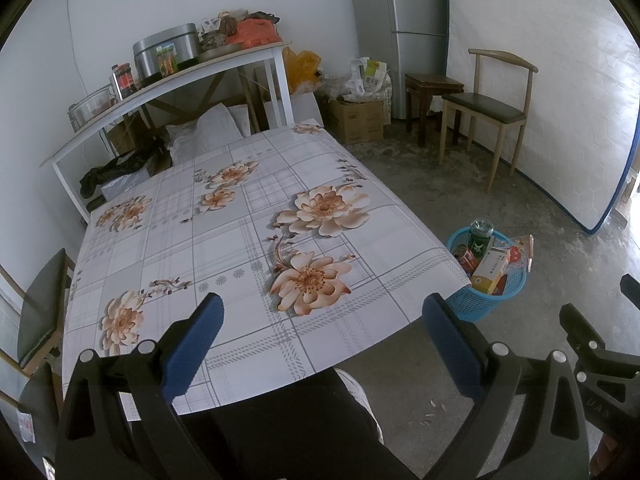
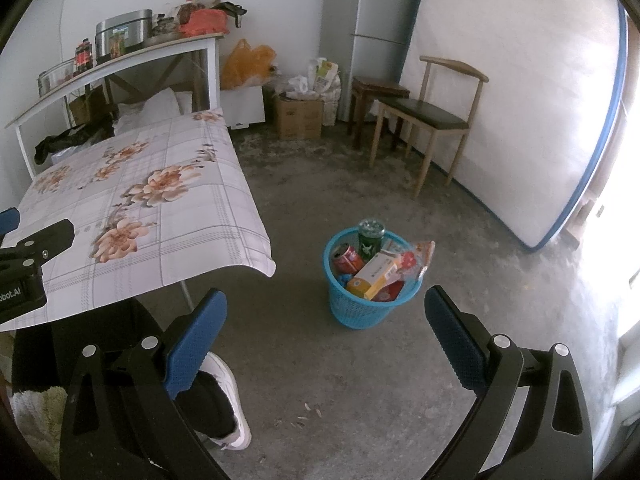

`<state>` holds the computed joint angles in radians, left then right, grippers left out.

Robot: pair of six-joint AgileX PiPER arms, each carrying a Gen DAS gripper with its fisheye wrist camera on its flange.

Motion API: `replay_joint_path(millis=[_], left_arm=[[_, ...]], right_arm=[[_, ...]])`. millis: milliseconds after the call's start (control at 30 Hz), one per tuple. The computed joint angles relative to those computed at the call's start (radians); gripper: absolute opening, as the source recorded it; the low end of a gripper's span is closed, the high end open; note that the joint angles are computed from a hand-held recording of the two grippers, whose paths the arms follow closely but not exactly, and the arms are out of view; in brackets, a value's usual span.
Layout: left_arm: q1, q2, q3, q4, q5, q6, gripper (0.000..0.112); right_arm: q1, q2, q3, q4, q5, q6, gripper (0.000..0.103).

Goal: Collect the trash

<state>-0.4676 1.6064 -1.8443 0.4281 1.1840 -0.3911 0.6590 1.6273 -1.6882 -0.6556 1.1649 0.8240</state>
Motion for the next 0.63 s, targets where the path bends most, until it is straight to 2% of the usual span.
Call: replay_joint_path(millis=[633], left_arm=[[0.007,-0.010,0.021,-0.013,-0.006,0.001,0.097]], right_arm=[[-0.001,-0.001,0.002,0.001,-0.001,0.000,0.095]])
